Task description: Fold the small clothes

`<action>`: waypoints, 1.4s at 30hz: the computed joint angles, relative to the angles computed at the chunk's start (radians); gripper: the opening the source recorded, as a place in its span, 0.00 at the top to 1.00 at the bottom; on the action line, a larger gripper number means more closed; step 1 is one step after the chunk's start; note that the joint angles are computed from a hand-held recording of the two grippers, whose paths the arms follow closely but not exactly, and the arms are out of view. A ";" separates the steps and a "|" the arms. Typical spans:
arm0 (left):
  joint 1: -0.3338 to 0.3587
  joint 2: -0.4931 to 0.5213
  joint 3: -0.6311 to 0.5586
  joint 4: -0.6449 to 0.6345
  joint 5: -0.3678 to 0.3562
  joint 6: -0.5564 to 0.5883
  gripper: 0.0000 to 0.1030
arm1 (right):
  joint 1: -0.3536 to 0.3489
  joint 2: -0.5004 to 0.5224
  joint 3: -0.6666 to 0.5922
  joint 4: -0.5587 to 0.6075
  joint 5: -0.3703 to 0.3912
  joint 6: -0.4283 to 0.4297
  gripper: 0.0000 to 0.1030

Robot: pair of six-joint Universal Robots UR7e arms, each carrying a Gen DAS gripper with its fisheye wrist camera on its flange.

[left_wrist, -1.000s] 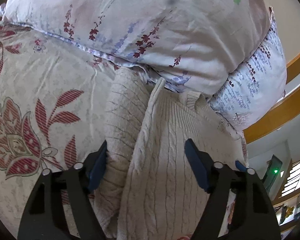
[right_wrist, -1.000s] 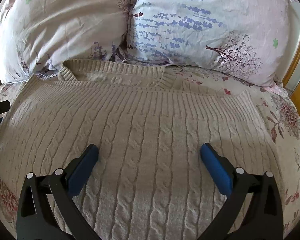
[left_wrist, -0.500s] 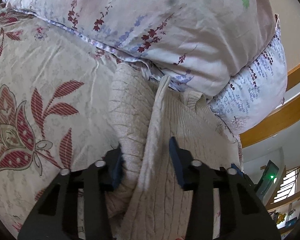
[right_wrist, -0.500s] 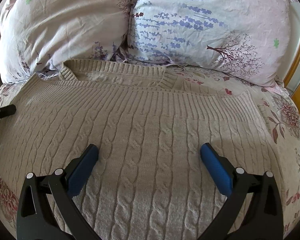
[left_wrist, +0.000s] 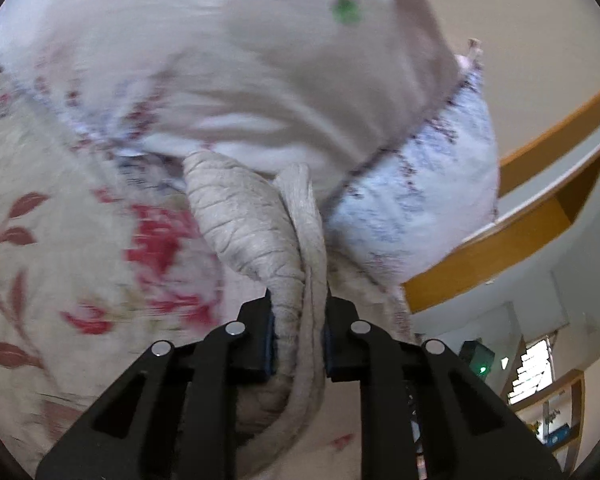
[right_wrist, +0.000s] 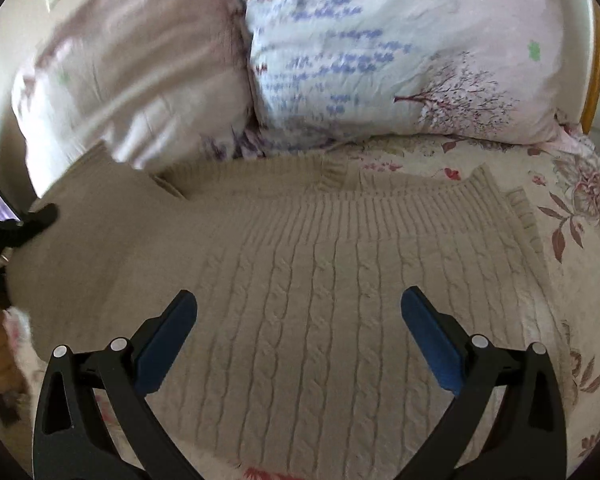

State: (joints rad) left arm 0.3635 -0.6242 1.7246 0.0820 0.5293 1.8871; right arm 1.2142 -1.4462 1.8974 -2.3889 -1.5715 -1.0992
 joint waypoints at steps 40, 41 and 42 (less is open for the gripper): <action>0.089 0.379 -0.556 0.413 0.146 0.115 0.36 | -0.107 0.232 -0.667 0.831 0.093 0.270 0.38; 0.094 0.376 -0.549 0.397 0.161 0.131 0.36 | -0.102 0.236 -0.669 0.843 0.092 0.263 0.41; 0.096 0.377 -0.547 0.387 0.172 0.141 0.36 | -0.098 0.239 -0.670 0.851 0.090 0.264 0.42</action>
